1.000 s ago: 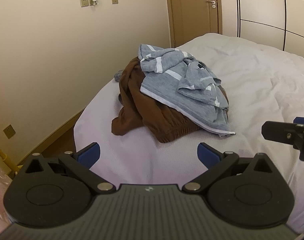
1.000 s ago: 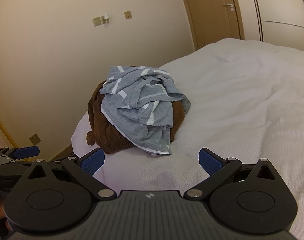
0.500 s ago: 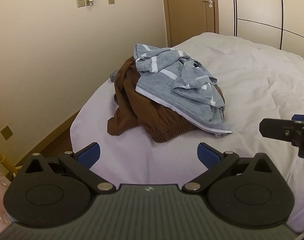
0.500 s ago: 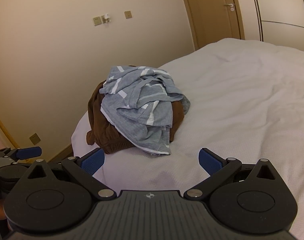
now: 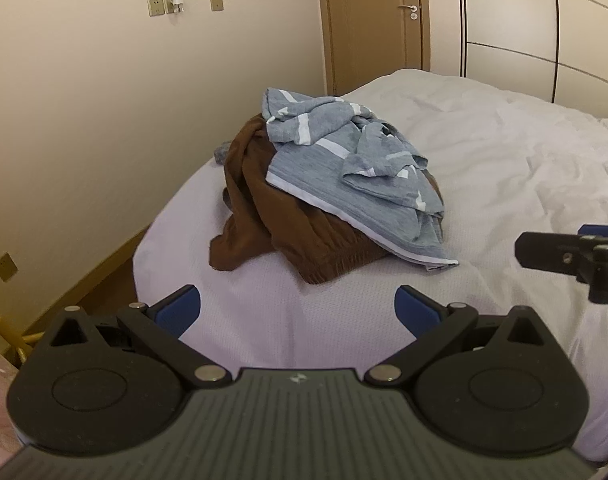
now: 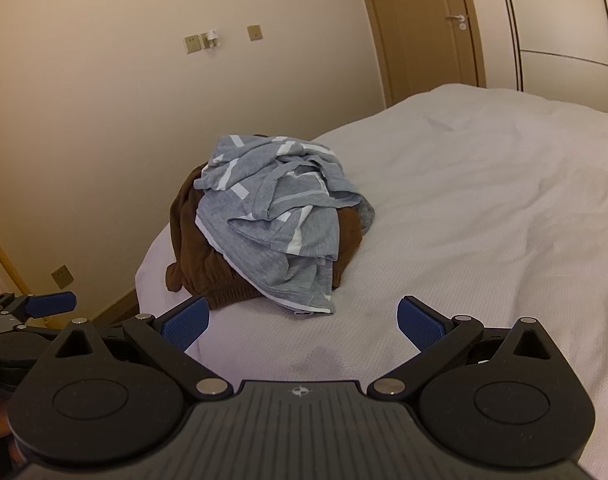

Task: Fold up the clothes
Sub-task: 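Approach the pile of clothes with both tools open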

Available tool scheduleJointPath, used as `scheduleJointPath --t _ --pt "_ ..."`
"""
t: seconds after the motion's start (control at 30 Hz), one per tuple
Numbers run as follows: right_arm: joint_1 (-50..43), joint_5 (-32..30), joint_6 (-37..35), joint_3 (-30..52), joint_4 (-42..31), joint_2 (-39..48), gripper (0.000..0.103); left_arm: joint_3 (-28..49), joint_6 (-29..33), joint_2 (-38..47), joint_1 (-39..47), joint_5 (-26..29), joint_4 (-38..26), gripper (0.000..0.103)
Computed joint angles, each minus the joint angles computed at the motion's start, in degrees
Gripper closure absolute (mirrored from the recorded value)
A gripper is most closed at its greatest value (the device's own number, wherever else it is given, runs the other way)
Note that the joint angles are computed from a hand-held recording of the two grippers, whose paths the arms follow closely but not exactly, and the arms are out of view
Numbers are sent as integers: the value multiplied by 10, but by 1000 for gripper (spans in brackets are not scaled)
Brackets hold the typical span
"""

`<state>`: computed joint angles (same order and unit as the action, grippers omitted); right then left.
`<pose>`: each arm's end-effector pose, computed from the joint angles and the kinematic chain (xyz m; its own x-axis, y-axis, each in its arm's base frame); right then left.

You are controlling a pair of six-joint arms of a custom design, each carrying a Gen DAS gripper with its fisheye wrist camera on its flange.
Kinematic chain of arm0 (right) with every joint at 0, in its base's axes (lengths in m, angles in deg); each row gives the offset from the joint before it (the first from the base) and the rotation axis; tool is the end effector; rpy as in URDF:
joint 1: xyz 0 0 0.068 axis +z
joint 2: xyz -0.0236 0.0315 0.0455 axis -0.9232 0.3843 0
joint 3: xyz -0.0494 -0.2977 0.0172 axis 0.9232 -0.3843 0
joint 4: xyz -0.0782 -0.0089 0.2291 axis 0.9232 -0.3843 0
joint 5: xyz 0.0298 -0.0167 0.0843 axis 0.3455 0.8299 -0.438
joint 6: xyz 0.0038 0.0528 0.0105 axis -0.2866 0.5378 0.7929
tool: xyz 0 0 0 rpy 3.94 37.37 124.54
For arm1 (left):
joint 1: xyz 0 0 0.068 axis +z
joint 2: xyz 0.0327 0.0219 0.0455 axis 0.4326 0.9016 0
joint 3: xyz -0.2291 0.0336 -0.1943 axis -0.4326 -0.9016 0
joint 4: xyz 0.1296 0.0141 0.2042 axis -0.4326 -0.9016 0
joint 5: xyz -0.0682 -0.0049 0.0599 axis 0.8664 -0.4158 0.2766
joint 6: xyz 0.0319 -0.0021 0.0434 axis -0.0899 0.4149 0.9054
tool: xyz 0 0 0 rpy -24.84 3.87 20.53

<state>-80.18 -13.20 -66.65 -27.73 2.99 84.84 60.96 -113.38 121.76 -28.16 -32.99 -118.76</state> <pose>0.3051 -0.0452 0.2831 -0.5789 -0.0998 -0.8093 -0.4805 0.8436 0.2397 0.1589 -0.1694 0.3150 -0.5719 -0.1401 -0.8083 -0.3483 0.9335 0.0846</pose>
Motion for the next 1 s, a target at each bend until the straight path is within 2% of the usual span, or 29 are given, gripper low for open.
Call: scheduleJointPath --t 0.1,1.0 --pt "1 2 -1 -1 0 1 0 -12 2 -7 1 8 19 1" --pt "-12 6 -8 -2 -4 15 0 -24 7 -1 1 16 41 1"
